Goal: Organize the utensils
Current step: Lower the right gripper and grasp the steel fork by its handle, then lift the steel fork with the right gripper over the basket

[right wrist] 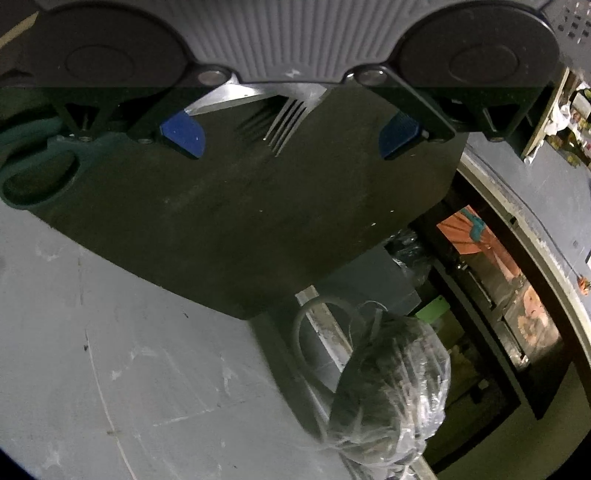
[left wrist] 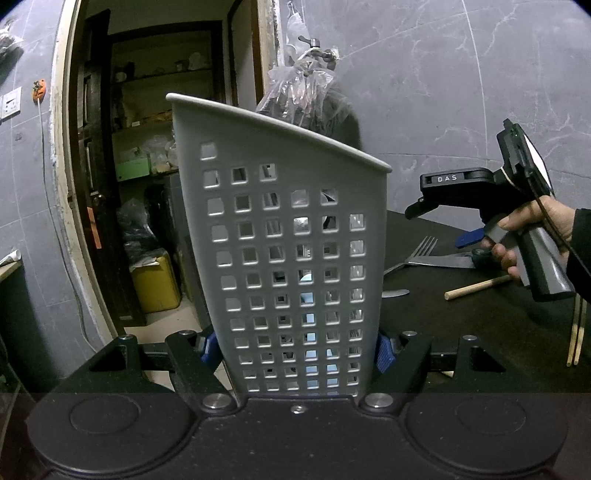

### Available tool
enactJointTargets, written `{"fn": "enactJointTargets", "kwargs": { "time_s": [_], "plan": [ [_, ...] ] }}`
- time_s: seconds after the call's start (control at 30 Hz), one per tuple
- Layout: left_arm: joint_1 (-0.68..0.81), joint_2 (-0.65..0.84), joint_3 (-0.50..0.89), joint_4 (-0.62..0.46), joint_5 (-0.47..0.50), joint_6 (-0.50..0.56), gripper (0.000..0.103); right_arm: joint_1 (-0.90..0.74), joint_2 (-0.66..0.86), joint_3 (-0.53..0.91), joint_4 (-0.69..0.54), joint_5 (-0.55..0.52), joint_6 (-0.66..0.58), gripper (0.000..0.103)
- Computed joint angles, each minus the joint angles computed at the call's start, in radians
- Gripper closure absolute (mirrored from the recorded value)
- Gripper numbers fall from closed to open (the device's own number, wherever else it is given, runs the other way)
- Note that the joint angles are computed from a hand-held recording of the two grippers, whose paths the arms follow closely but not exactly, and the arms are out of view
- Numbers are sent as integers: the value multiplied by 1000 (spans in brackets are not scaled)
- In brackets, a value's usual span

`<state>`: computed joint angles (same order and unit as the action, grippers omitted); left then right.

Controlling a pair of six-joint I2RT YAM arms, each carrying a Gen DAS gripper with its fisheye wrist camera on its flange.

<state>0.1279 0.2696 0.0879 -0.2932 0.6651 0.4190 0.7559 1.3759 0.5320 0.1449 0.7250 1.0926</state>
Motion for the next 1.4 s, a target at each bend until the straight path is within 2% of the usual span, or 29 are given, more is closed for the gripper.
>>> {"fn": "enactJointTargets", "kwargs": {
  "time_s": [0.23, 0.37, 0.5, 0.6, 0.7, 0.77, 0.87, 0.9, 1.13, 1.27, 1.4],
  "plan": [
    [3, 4, 0, 3, 3, 2, 27, -64, 40, -53, 197, -82, -75, 1],
    [-1, 4, 0, 4, 1, -1, 27, -82, 48, -65, 254, -110, -112, 5],
    [1, 0, -1, 0, 1, 0, 27, -82, 49, -60, 250, -147, -144, 15],
    [0, 0, -1, 1, 0, -1, 27, -77, 69, -23, 186, -151, -183, 27],
    [1, 0, -1, 0, 1, 0, 27, -51, 99, 28, 105, -107, -243, 43],
    [1, 1, -1, 1, 1, 0, 27, -37, 105, 45, 68, -89, -259, 49],
    [0, 1, -1, 2, 0, -1, 27, -32, 101, 53, 41, -93, -251, 73],
    [0, 1, -1, 2, 0, -1, 27, -34, 97, 44, 54, -100, -248, 78],
    [-1, 1, -2, 4, -1, 0, 27, -24, 64, -7, 124, -87, -232, 90],
    [0, 2, -2, 3, 0, 0, 27, 8, 39, -26, 171, -37, -264, 92],
    [0, 2, -1, 3, 1, 0, 27, 63, 19, -4, 151, 48, -309, 94]
  ]
}}
